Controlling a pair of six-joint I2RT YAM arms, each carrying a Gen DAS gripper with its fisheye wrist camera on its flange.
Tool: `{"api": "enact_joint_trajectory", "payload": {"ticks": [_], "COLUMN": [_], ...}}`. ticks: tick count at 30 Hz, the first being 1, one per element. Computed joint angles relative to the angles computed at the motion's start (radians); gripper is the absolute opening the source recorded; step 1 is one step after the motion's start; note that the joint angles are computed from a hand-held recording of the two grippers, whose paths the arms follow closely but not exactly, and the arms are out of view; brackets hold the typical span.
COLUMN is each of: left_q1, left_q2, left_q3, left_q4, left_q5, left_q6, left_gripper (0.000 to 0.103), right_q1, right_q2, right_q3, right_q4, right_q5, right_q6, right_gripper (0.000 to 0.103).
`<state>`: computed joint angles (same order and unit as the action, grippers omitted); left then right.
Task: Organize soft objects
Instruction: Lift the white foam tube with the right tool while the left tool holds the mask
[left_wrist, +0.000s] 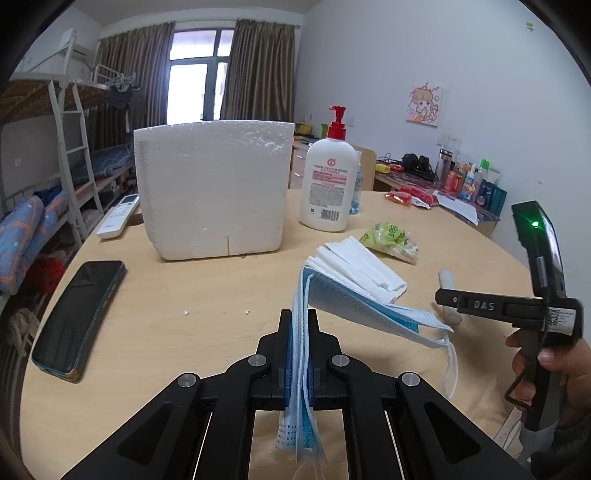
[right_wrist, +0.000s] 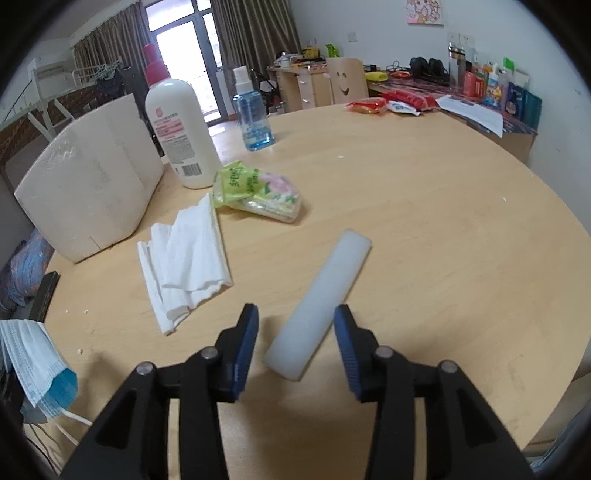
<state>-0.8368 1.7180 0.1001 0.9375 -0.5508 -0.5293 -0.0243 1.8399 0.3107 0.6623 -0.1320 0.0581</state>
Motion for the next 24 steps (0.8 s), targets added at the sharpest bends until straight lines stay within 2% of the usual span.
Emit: {"api": "enact_joint_trajectory", "payload": {"ticks": [8, 9, 10, 11, 13, 17, 24], "left_q1": [0.035, 0.035, 0.034, 0.033, 0.028, 0.035, -0.002], "left_q2": [0.012, 0.013, 0.013, 0.012, 0.016, 0.016, -0.051], "left_q3": [-0.016, -0.017, -0.018, -0.019, -0.022, -0.012, -0.006], "left_q4": [0.055, 0.061, 0.063, 0.065, 0.077, 0.067, 0.0], "left_q5": [0.049, 0.051, 0.051, 0.053, 0.054, 0.069, 0.023], "left_q6": [0.043, 0.048, 0.051, 0.053, 0.059, 0.064, 0.055], "left_gripper": [0.006, 0.006, 0.006, 0.006, 0.006, 0.006, 0.006], "right_q1": [0.061, 0.044, 0.035, 0.026, -0.013, -0.029, -0.075], "right_q2": [0.008, 0.01, 0.015, 0.019, 0.017, 0.01, -0.133], "right_q3": [0.03, 0.036, 0.045, 0.051, 0.058, 0.038, -0.034], "right_q4": [-0.039, -0.041, -0.045, -0.046, -0.058, -0.026, -0.022], "right_q5": [0.123, 0.098, 0.105, 0.114, 0.06, 0.016, -0.059], "right_q6": [0.046, 0.055, 0.054, 0.05, 0.024, -0.004, -0.057], "right_gripper": [0.047, 0.041, 0.027, 0.026, 0.021, 0.017, 0.017]}}
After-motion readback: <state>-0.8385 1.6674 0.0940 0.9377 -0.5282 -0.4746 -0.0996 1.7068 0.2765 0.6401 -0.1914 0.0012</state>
